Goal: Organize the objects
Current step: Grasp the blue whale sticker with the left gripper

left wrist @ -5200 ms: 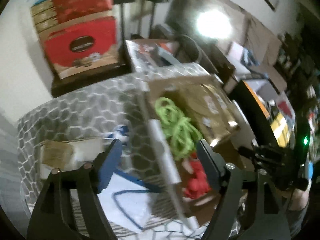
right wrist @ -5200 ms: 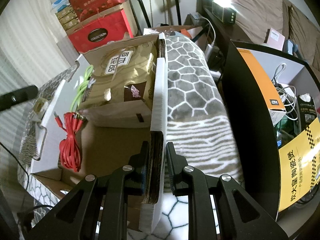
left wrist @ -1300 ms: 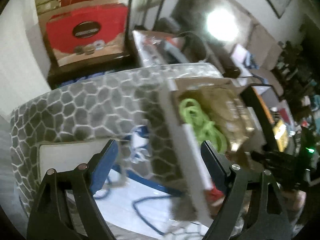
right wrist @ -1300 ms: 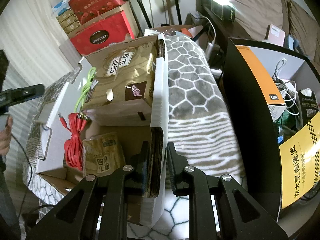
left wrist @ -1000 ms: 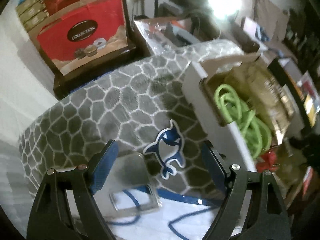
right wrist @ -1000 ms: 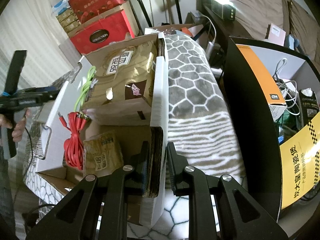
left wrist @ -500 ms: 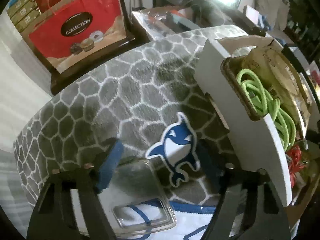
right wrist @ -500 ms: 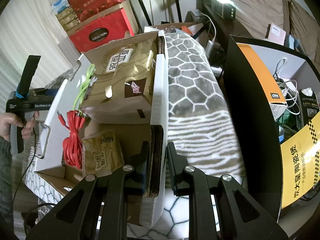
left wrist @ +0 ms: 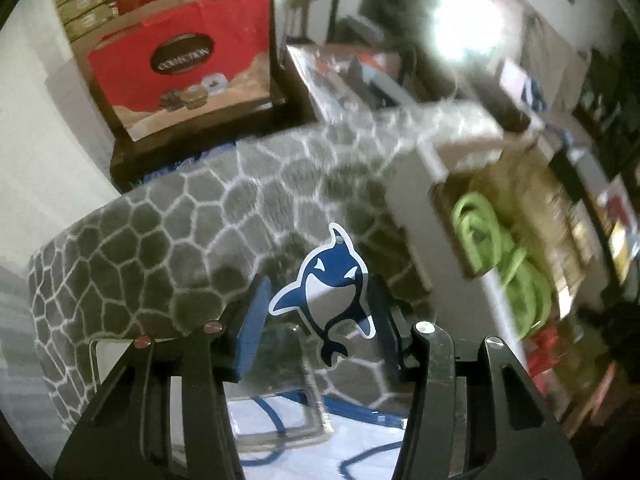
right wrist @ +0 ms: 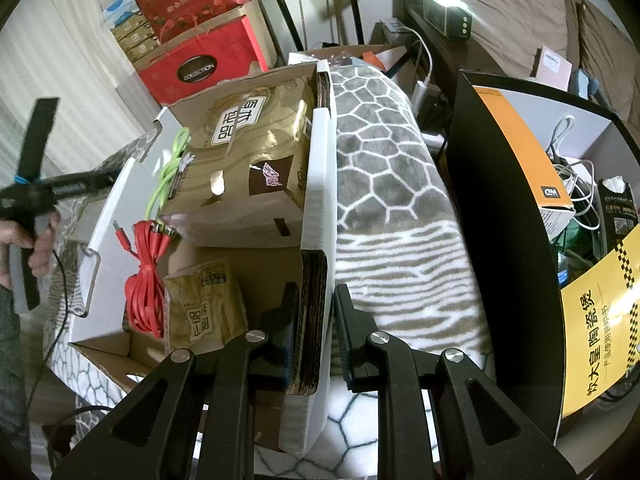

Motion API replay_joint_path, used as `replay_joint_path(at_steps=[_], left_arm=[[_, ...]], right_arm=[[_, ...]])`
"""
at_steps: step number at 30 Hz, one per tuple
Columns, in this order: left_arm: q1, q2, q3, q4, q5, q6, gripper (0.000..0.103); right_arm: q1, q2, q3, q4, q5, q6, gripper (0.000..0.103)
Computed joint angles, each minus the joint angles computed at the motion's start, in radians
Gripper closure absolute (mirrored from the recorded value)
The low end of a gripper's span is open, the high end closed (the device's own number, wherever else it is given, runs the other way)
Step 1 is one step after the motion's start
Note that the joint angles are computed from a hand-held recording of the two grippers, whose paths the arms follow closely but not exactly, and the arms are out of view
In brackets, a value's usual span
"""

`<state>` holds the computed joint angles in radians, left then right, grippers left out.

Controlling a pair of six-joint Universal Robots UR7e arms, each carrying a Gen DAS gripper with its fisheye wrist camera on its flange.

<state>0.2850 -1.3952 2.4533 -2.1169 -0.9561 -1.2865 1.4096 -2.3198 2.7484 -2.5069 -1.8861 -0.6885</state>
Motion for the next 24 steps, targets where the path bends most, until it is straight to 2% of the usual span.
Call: replay_joint_path(at_steps=[4, 7, 11, 15, 19, 24], left_arm=[[-0.052, -0.047, -0.011, 0.003, 0.033, -0.061, 0.056], [-0.090, -0.032, -0.032, -0.038, 0.033, -0.026, 0.056], [-0.114, 0.030, -0.064, -0.132, -0.020, 0.014, 0.056], [-0.131, 0.101, -0.079, -0.247, -0.093, 0.105, 0.056], [-0.164, 0.184, -0.107, -0.291, -0.159, 0.183, 0.056], [-0.216, 0.283, -0.157, -0.275, -0.223, 0.293, 0.056]], right_arm=[[-0.003, -0.001, 0.000, 0.001, 0.003, 0.000, 0.085], [-0.012, 0.000, 0.002, -0.005, 0.006, -0.009, 0.084], [-0.010, 0.001, 0.001, -0.003, 0.006, -0.007, 0.084], [-0.027, 0.001, 0.001, -0.005, 0.013, -0.023, 0.084], [-0.039, -0.004, 0.000, -0.001, 0.021, -0.031, 0.084], [-0.032, 0.000, 0.001, -0.005, 0.015, -0.027, 0.084]])
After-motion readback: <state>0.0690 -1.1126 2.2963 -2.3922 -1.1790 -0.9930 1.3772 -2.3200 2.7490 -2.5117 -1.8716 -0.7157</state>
